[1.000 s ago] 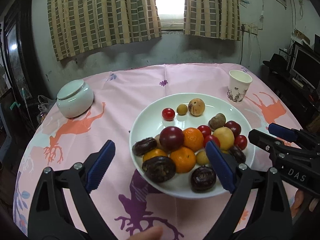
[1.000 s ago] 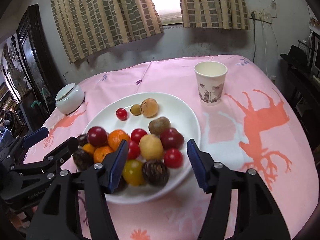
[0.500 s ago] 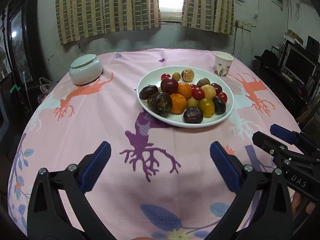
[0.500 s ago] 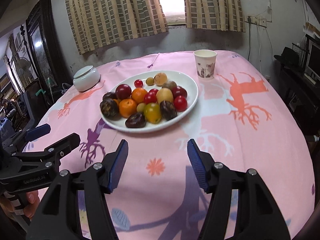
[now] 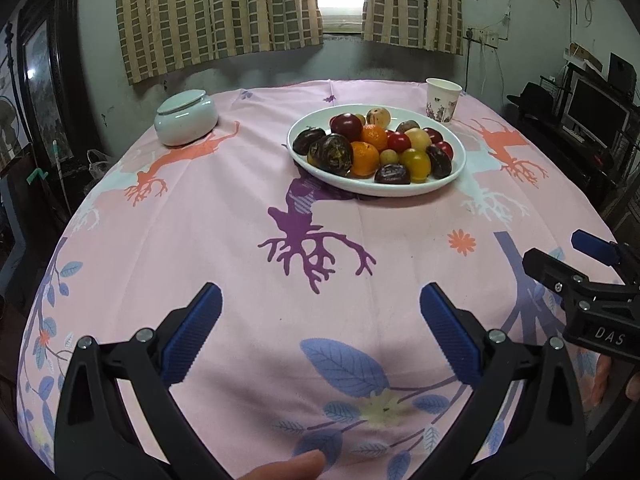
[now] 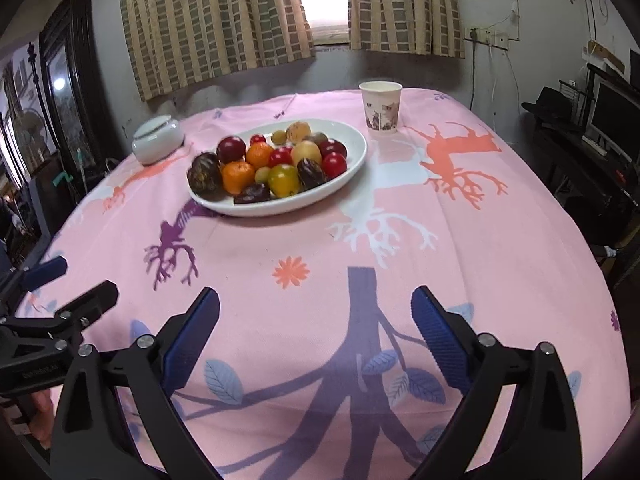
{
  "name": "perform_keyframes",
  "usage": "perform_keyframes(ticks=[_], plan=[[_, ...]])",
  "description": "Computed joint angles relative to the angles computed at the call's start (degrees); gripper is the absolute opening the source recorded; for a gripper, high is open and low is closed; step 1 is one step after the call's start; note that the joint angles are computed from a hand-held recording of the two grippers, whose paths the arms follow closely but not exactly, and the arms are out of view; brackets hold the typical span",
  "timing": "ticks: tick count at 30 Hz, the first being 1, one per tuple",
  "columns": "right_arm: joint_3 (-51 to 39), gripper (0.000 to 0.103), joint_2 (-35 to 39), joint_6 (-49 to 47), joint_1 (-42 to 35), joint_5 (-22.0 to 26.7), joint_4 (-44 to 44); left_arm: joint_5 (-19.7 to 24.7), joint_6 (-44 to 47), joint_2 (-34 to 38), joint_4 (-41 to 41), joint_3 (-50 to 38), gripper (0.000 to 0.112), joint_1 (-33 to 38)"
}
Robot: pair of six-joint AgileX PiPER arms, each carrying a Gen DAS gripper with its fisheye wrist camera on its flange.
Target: Organize fruits
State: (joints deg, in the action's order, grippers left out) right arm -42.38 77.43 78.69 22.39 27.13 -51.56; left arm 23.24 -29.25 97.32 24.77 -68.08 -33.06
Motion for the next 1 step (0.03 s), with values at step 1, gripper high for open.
perform_keyframes(ticks=[1], plan=[[0.2,0.097,0.5,0.3,0.3,0.3,-0.5,-0.2,-0.4,0.3,0.1,0.3,0.101,0.3]])
